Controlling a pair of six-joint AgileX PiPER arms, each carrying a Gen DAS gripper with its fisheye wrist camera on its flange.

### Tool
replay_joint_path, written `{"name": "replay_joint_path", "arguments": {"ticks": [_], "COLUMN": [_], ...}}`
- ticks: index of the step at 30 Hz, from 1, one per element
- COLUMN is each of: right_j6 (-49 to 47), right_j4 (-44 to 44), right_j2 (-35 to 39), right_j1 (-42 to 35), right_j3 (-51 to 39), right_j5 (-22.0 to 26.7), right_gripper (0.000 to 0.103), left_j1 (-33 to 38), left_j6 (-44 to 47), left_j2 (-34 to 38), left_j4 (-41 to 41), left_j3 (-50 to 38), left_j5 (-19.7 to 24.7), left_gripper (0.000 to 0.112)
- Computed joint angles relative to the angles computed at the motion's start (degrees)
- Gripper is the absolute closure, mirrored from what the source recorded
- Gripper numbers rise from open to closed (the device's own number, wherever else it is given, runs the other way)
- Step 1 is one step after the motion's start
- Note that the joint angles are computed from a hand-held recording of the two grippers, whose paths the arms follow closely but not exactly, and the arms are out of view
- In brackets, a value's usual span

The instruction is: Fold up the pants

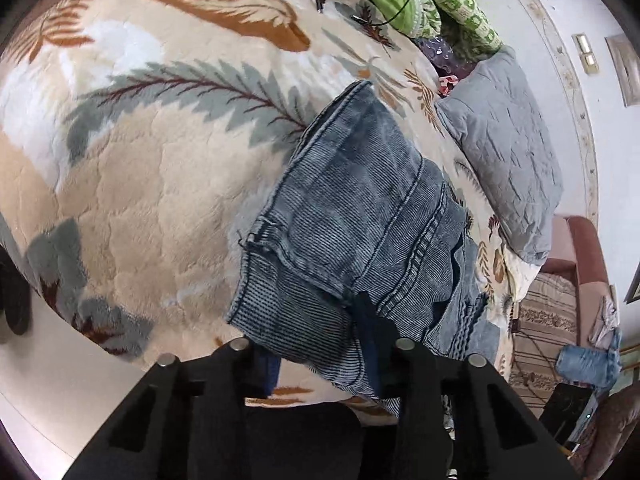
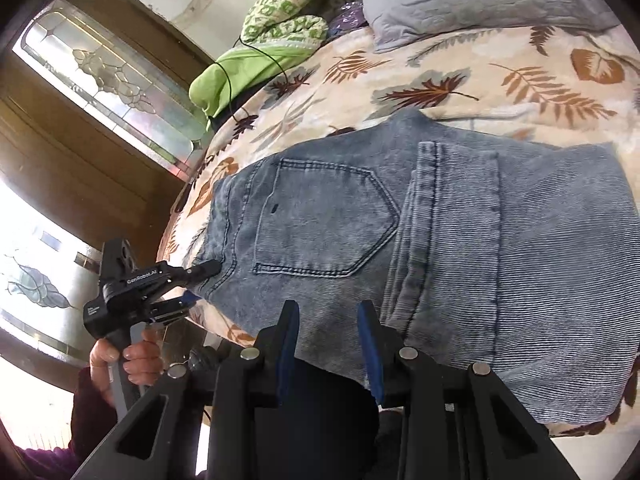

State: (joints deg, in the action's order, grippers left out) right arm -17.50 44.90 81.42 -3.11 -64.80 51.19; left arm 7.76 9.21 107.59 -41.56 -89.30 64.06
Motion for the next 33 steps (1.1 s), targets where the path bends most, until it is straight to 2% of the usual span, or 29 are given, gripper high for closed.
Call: {"name": "replay_joint_path", "arguments": {"ticks": [3,9,16,20,21,22,24,28,33], "right_j6": [-0.3,-3.4,-1.0,3.6,3.4,1.3,-5.3,-13.2,-25.5], "right_j4": [0.1,4.2,1.3,-1.7,-2.2,-0.8,7.8,15.7,30.0], "right_j2": [-0.5,1.3,9.8,17.6,17.2,16.3,14.4,9.4,7.6], "right_j1": [-0.6,-2.3,4.5,7.5,8.2,8.3,5.9,1.5,-6.2], "right_j3": [0.4,0.7,-8.6,-13.7,-13.0,-11.9,-9.4,-4.0,0.6], "right_j5": [-0.3,0.1,-3.0,-0.3,-1.9,-2.5,-0.9,-1.0,6.3], "right_gripper": [0.07,0.07,0.072,0.073,0.073,0.073,0.073,0.073,0.073], "left_j1": [-0.7,-2.4,-7.0,-10.9,-12.0,-13.0,-15.0,-19.5,-28.8], "left_j6": [0.9,3.0,2.5,2.0,1.6,1.4,1.3,-0.4,-3.1], "left_j2": [-1.1,-6.2,-11.1,-12.8,-13.3,-13.8,-14.7,-15.7,-16.7], "left_j4": [0.1,2.0,7.2,10.6,11.8,12.9,14.4,17.7,22.8], "left_j3": [0.2,1.1,-0.3,-1.6,-1.9,-2.2,-3.3,-5.7,-7.6], "left_j5": [-0.9,-2.7,-4.7,-5.4,-5.7,-5.9,-5.8,-4.9,-5.6], "left_gripper": [0.092,0.098,0.098,0.099,0.099,0.099,0.099,0.1,0.1]}}
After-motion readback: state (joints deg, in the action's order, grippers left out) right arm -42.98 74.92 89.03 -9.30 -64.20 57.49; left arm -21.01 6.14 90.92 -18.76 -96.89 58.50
